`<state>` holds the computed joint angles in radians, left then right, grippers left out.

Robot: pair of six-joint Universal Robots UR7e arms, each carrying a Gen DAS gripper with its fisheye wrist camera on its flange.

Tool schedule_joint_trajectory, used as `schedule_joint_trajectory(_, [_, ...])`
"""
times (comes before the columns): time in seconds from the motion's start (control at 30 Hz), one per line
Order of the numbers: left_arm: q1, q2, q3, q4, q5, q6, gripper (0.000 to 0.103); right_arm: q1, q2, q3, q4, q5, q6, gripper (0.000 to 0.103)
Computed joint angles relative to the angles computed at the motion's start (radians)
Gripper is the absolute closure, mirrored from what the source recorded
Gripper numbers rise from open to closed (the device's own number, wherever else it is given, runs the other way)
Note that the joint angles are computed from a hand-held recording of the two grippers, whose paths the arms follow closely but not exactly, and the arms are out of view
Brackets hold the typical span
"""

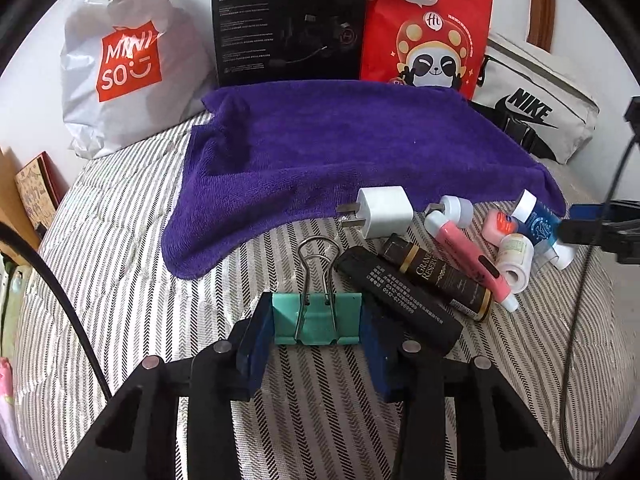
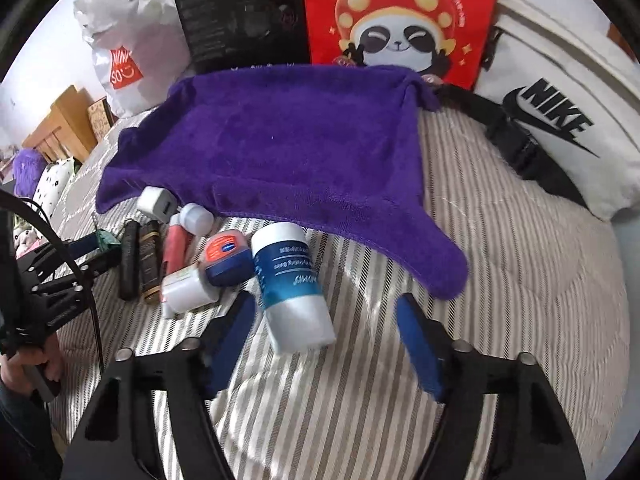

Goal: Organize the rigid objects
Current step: 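Grasp the mint-green binder clip with the left tool while the right tool grasps the white-blue balm stick, then carry the clip with the left tool while the right tool sets the balm stick on the towel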

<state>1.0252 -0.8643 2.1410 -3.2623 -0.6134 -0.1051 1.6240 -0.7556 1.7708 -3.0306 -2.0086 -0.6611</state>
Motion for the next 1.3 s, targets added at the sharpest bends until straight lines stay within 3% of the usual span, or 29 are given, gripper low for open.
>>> schedule_joint_trajectory(0.23, [-0.005, 0.01, -0.003, -0.001, 0.009, -0.002, 0.063, -0.019, 0.029, -0.048, 0.07, 0.057, -0.016, 0.035])
schedule_joint_trajectory(0.4, [-0.004, 0.006, 0.0, -0.003, 0.009, -0.001, 0.063, -0.009, 0.055, -0.063, 0.07, 0.049, -0.076, 0.046])
schedule_joint_trajectory(0.57, [-0.004, 0.007, 0.0, -0.005, 0.01, 0.0, 0.063, -0.002, 0.079, -0.072, 0.055, 0.043, -0.099, 0.067])
schedule_joint_trajectory(0.7, [-0.004, 0.007, 0.001, -0.005, 0.01, 0.0, 0.063, 0.008, 0.078, -0.056, 0.019, -0.011, -0.107, 0.067])
schedule_joint_trajectory(0.8, [-0.005, 0.008, 0.0, -0.006, 0.011, 0.0, 0.063, -0.006, 0.066, -0.047, 0.03, 0.014, -0.074, 0.066])
schedule_joint_trajectory(0.97, [-0.004, 0.007, 0.002, -0.011, 0.005, 0.0, 0.064, -0.003, 0.081, -0.031, -0.048, 0.005, -0.111, 0.067])
schedule_joint_trajectory(1.13, [-0.001, -0.008, 0.012, -0.013, -0.008, -0.016, 0.064, -0.014, 0.046, -0.05, 0.067, 0.032, -0.026, 0.067])
schedule_joint_trajectory(1.3, [-0.007, -0.049, 0.041, 0.018, -0.037, -0.078, 0.064, -0.016, 0.008, -0.026, 0.052, 0.02, -0.019, 0.067])
